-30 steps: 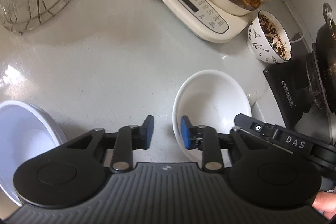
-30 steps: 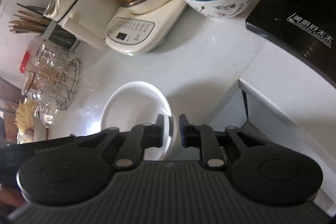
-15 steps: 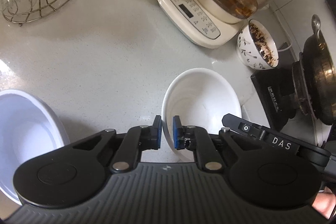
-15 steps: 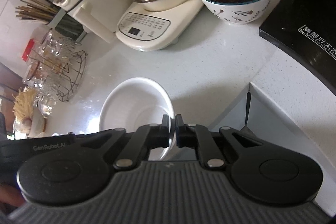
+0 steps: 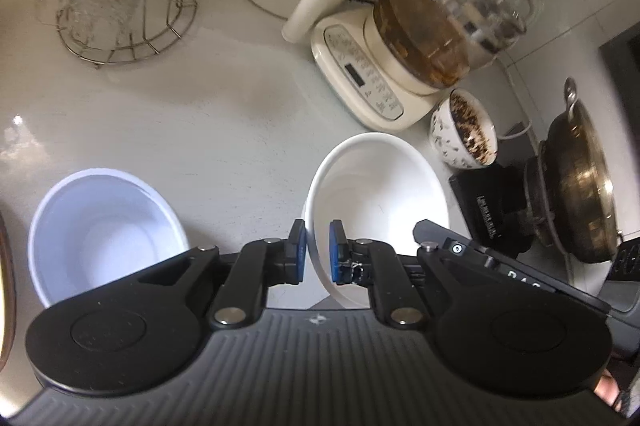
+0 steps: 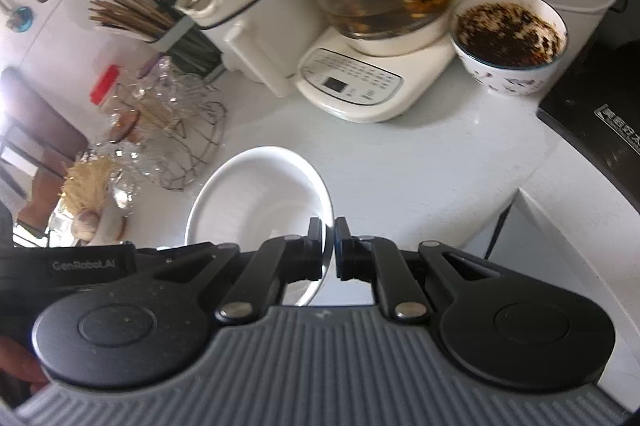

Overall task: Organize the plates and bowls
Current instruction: 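Close the left gripper on the ceramic bowl's rim and lift it, then carry the white ceramic bowl with the left gripper toward the plate stack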

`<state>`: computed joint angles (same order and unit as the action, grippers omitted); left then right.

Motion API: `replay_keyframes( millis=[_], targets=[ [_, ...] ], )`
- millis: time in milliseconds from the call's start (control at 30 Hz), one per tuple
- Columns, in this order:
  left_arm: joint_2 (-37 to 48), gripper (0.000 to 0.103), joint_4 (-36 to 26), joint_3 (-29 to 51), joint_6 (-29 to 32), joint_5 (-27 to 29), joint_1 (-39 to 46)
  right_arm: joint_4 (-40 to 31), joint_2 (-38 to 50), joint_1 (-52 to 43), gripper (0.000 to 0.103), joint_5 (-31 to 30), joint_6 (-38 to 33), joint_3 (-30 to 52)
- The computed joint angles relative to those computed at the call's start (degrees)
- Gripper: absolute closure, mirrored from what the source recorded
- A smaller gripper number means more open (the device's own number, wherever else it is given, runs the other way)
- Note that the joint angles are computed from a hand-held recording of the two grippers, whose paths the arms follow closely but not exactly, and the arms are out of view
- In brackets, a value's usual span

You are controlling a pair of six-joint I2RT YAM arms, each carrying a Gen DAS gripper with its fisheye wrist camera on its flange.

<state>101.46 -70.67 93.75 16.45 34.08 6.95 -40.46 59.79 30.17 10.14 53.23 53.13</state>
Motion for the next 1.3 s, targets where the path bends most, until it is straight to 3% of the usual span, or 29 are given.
replay_keyframes(
  millis=[433, 867, 1300],
  targets=[
    [0.60, 0.090, -11.13, 10.66, 6.75, 3.44, 8.61, -3.13, 4.51, 6.42, 0.094, 2.59, 0.24, 10.07],
    [-0.14, 0.089, -11.04, 11.11, 8.39, 4.93, 17.82, 1.13, 11.07, 10.89, 0.092, 1.50, -2.49, 14.45],
    [1.04, 0.089, -6.94, 7.07, 5.12, 4.25, 25.92, 1.96, 22.93, 11.45, 0.092, -6.08, -5.31, 21.68]
  ],
)
